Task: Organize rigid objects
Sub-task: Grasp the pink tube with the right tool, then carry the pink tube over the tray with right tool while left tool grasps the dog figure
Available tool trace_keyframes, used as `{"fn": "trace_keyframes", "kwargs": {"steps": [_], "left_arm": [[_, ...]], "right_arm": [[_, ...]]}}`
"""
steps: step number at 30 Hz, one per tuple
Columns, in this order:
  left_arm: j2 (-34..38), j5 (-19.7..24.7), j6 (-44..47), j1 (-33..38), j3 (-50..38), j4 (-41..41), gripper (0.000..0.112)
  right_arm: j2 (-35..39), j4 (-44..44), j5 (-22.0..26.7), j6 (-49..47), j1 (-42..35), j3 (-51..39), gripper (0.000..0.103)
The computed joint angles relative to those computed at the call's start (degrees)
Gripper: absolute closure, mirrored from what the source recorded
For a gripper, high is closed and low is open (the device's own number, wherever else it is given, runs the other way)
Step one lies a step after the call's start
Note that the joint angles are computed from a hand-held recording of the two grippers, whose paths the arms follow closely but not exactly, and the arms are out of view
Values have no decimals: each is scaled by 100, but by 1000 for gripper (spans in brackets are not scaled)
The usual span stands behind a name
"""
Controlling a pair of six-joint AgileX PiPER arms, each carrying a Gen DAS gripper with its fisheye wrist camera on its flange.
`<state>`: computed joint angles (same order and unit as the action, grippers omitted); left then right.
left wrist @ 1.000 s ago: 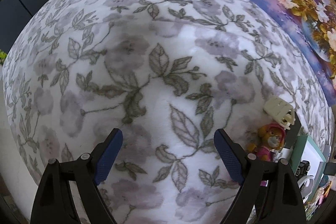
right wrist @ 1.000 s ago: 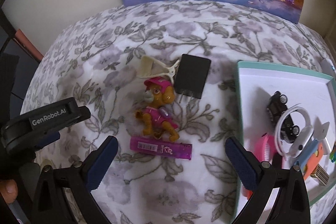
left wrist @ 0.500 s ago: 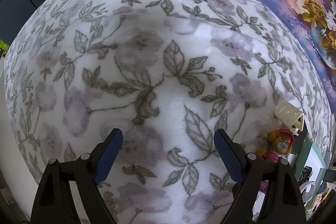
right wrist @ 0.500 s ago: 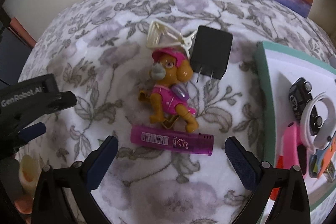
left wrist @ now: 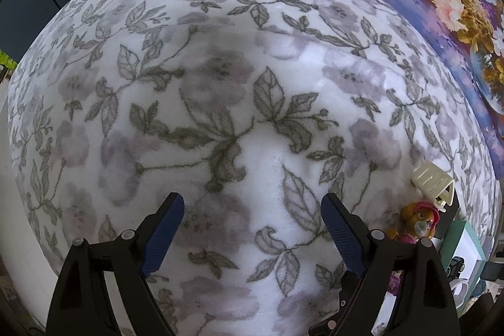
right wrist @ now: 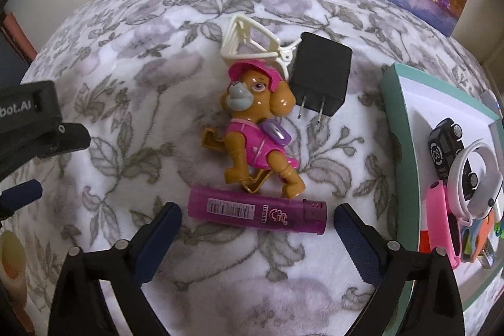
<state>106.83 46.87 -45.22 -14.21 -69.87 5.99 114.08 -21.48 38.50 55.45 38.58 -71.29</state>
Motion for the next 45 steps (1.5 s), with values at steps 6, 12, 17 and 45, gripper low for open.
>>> {"fn": "trace_keyframes", "kwargs": {"steps": [6,12,17,45], "left_arm": [[-83,-9,-104,-57,31,80,23],[-74,117,-131,-176,-128,158,23],[-64,182,-200,-245,-327,217,23],[647,-266,943,-1392,-1160,-533,23]], "right_arm": [[-43,-23,-5,32,74,4,19],[-274,284,-157,-398,-130,223,20],[-607,852,-319,-957,-362,491,20],[-2552,1016,19,-1326,-2493,1331,19]]}}
